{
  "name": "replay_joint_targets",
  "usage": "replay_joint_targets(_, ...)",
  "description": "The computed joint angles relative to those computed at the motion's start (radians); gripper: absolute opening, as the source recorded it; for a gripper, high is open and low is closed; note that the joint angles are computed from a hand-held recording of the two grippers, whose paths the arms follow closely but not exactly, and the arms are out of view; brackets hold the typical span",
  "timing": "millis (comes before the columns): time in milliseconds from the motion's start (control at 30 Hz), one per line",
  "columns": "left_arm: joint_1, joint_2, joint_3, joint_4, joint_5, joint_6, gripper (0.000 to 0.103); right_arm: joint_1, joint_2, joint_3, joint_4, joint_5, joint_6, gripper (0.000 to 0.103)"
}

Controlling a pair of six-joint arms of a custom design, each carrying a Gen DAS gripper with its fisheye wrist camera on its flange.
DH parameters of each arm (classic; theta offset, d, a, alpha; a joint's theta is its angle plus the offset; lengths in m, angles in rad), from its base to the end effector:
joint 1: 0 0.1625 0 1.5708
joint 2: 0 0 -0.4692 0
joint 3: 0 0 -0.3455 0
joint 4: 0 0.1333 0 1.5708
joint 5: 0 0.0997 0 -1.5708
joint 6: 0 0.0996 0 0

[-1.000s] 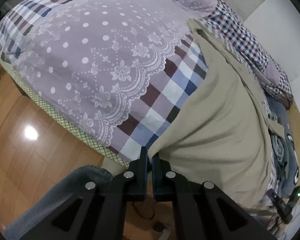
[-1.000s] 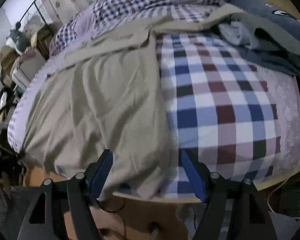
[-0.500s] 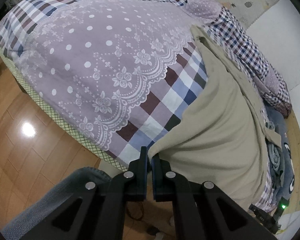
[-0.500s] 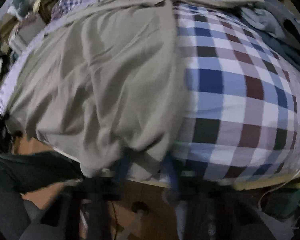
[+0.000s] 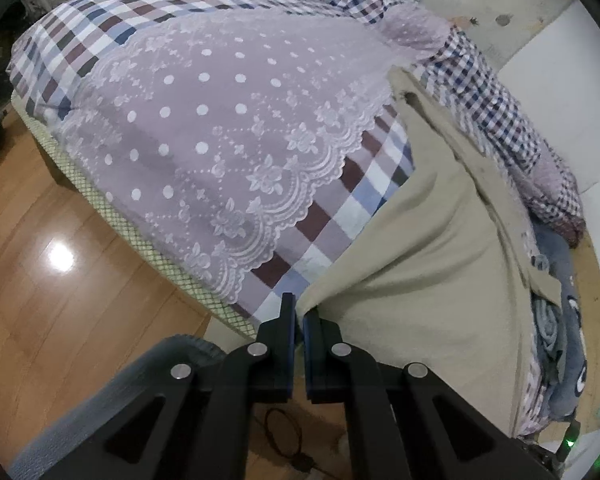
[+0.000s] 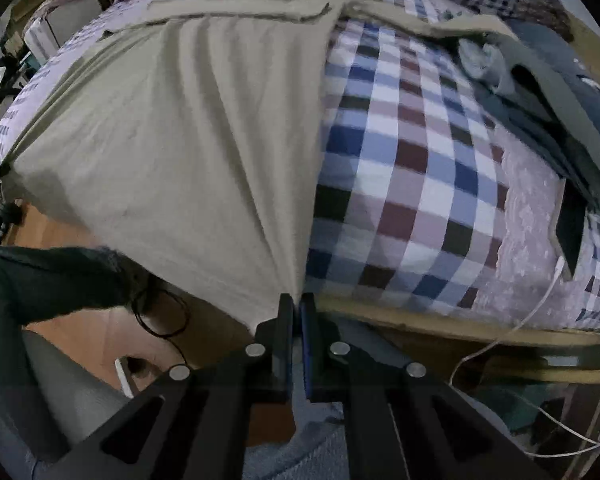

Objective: Fold clothes

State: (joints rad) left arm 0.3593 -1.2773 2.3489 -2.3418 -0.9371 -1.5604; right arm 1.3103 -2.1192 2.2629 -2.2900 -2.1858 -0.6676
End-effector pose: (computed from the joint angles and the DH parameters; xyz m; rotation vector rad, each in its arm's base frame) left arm -0.2812 -0.3110 0.2021 -0.3280 2.6140 -0.7748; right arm 0.0153 -0.2372 0.4994 0.2569 -2.3292 0.2859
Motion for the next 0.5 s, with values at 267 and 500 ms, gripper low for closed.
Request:
replay_joint_targets(267, 0.085, 0.114, -0.072, 0.06, -0.138, 0.069, 0.003, 0.073, 0.045, 0.035, -0.012, -0.126, 0.035, 0.003)
replay_joint_targets(500, 0.04, 0.071, -0.072, 0.147, -0.04, -0.086, 0.033, 0.021, 0.029, 0.043, -0.076, -0.134, 0.0, 0.029)
